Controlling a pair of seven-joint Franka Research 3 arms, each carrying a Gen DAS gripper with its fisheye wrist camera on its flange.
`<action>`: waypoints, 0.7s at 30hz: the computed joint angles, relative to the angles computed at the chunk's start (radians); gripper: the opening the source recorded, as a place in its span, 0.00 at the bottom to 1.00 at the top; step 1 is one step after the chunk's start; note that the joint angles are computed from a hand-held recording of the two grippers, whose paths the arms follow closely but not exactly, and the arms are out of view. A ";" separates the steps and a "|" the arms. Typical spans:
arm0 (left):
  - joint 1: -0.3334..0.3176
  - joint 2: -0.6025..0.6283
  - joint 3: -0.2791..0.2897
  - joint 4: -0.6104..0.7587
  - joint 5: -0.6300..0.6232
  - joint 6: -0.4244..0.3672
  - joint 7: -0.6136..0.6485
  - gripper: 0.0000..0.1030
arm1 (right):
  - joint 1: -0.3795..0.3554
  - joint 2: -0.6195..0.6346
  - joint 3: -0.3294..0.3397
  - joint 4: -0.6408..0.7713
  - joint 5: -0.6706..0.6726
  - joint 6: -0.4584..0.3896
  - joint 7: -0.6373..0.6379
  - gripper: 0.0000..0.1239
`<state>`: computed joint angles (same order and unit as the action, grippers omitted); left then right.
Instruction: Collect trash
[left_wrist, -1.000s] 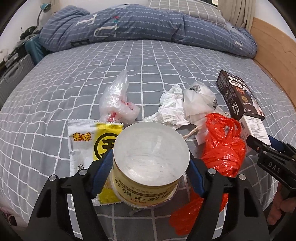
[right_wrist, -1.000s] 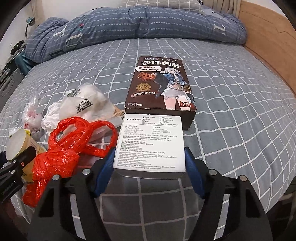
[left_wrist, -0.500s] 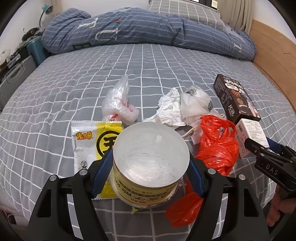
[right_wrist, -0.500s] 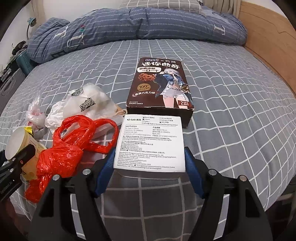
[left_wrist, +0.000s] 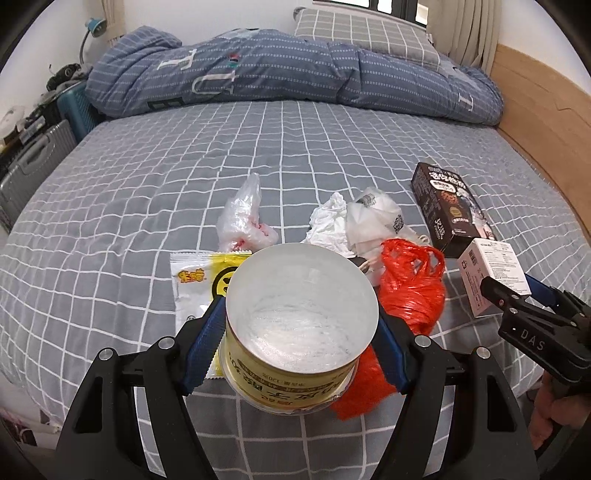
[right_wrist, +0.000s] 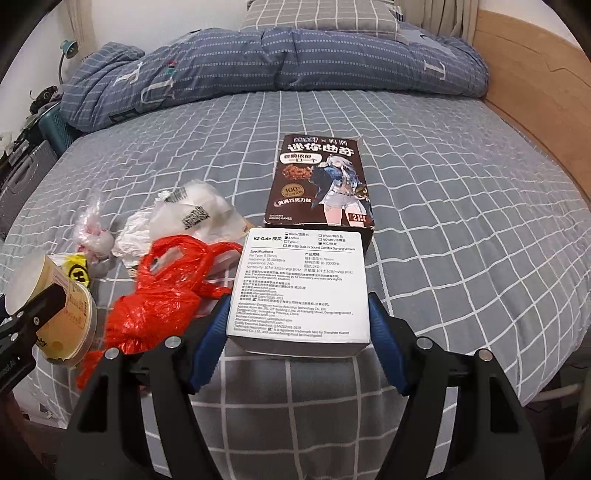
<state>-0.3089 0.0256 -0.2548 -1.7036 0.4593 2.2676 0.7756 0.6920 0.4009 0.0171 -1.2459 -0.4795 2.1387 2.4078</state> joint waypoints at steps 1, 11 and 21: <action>-0.001 -0.007 -0.001 -0.003 0.001 -0.002 -0.003 0.70 | 0.004 -0.005 0.000 -0.001 -0.005 -0.003 0.002 0.55; -0.004 -0.063 -0.014 -0.034 -0.007 -0.017 -0.011 0.70 | 0.011 -0.075 0.018 -0.063 -0.047 -0.009 0.051 0.55; -0.003 -0.107 -0.027 -0.055 -0.006 -0.038 -0.025 0.70 | 0.001 -0.136 0.052 -0.122 -0.075 -0.015 0.081 0.55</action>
